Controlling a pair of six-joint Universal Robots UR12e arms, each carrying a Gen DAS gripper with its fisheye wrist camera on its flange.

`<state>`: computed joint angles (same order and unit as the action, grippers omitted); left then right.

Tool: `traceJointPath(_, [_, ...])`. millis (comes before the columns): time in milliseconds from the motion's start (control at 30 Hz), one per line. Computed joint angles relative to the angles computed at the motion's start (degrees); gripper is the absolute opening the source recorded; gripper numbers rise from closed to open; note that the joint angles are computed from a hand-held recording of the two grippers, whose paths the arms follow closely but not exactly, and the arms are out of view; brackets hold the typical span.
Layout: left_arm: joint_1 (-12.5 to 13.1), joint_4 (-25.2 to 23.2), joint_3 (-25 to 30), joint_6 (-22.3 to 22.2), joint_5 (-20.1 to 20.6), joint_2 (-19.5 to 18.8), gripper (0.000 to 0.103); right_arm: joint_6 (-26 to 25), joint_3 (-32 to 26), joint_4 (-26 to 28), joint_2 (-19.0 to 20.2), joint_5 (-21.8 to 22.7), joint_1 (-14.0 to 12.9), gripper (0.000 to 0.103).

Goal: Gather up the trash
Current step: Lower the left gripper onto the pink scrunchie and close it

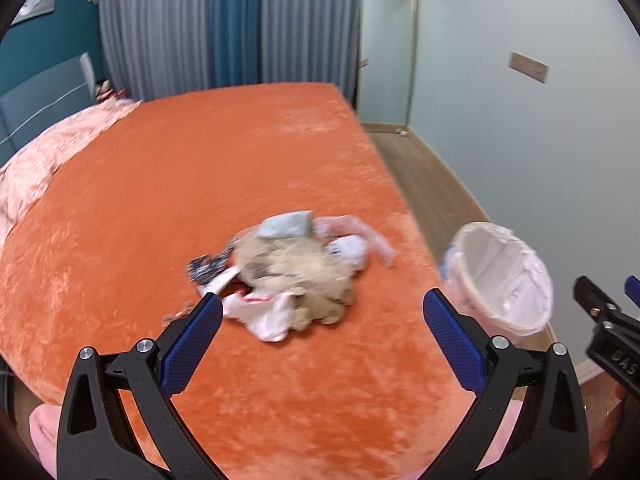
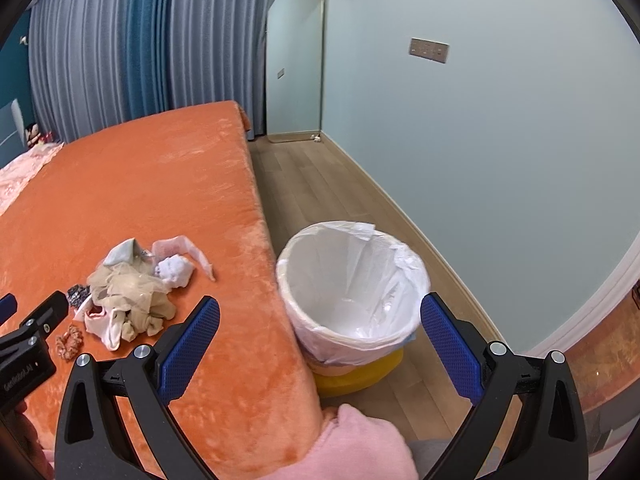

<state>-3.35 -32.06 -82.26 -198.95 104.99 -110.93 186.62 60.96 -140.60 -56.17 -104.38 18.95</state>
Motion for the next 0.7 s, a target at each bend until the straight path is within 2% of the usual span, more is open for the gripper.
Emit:
traceJointPath(333, [5.9,-2.4,-4.0,-3.0,-0.1,0.3,0.096,-1.0,-6.0,3.9,5.5,5.1,2.8,0.096])
traceJointPath(567, [9.8,-3.9,-6.1,-4.5,-2.8,-0.4,0.095,0.3,-13.9,9.6,11.2,9.8,4.2,0.096])
traceJointPath(700, [11.3,-4.9,-6.3,-4.6,-3.7,-1.2,0.091,1.3,-19.7,13.6,15.1,11.8,4.6,0.096])
